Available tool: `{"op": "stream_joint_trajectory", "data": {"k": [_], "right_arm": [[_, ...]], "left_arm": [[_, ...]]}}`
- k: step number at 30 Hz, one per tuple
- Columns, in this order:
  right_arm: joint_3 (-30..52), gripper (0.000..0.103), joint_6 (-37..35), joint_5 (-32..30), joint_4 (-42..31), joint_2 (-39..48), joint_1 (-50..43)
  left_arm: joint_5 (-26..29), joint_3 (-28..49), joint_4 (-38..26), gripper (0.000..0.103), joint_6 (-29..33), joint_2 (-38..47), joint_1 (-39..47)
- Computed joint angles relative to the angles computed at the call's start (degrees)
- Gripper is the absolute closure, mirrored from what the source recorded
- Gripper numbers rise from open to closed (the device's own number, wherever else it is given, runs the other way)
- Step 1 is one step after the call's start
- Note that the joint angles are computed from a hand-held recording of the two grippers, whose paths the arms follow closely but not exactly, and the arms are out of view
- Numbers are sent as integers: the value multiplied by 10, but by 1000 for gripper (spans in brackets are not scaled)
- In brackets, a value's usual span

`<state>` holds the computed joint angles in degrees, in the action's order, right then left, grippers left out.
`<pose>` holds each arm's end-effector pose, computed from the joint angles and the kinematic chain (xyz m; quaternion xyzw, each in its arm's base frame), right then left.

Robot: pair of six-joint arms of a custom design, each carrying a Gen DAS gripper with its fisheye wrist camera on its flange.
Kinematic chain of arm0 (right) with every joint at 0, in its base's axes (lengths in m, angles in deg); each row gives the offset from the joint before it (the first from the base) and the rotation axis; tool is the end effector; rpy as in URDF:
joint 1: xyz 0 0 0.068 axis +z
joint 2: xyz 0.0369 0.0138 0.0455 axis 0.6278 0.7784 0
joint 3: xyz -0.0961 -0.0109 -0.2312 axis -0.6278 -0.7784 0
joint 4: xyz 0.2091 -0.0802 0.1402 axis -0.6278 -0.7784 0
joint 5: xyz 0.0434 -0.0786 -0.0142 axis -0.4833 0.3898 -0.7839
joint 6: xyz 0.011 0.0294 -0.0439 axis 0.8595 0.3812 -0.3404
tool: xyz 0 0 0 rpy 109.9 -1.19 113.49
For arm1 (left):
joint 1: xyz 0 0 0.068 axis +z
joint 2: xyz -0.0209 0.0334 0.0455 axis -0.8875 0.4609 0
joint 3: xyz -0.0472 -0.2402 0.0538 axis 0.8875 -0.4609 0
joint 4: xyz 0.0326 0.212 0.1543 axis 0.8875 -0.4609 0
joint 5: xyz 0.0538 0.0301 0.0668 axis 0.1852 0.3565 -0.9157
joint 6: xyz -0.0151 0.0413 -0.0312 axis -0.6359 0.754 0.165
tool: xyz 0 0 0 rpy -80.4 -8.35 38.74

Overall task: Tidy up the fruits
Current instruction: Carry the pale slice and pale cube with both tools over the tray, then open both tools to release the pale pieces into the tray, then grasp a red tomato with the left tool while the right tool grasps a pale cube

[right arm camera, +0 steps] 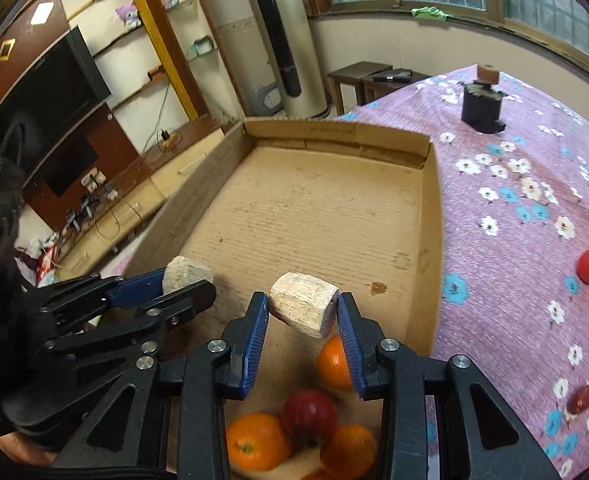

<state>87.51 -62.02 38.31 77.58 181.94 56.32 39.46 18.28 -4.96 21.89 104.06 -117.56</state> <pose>0.2642 0.0948 0.0304 -0.2245 0.9161 0.1858 0.2754 0.2076 -0.2690 0.0395 -0.0433 0.9544 -0.0303 0.2938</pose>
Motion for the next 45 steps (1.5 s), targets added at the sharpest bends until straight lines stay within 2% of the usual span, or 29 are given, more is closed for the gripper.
{"op": "stream_joint_trajectory", "data": {"k": [8, 14, 20, 32, 45], "right_arm": [[15, 66, -10, 8, -3, 21, 3], [-2, 62, -10, -6, -3, 1, -12], [-36, 59, -19, -31, -4, -44, -48], [-117, 58, -77, -98, -59, -185, -187], [-105, 58, -172, -148, -117, -181, -352]], "left_arm": [[-10, 31, -40, 74, -2, 21, 1], [-10, 33, -46, 60, -7, 16, -1], [-27, 35, -59, 58, -11, 0, -17], [-41, 83, -88, 58, -3, 6, -49], [-35, 168, -120, 58, 16, 48, -77]]}}
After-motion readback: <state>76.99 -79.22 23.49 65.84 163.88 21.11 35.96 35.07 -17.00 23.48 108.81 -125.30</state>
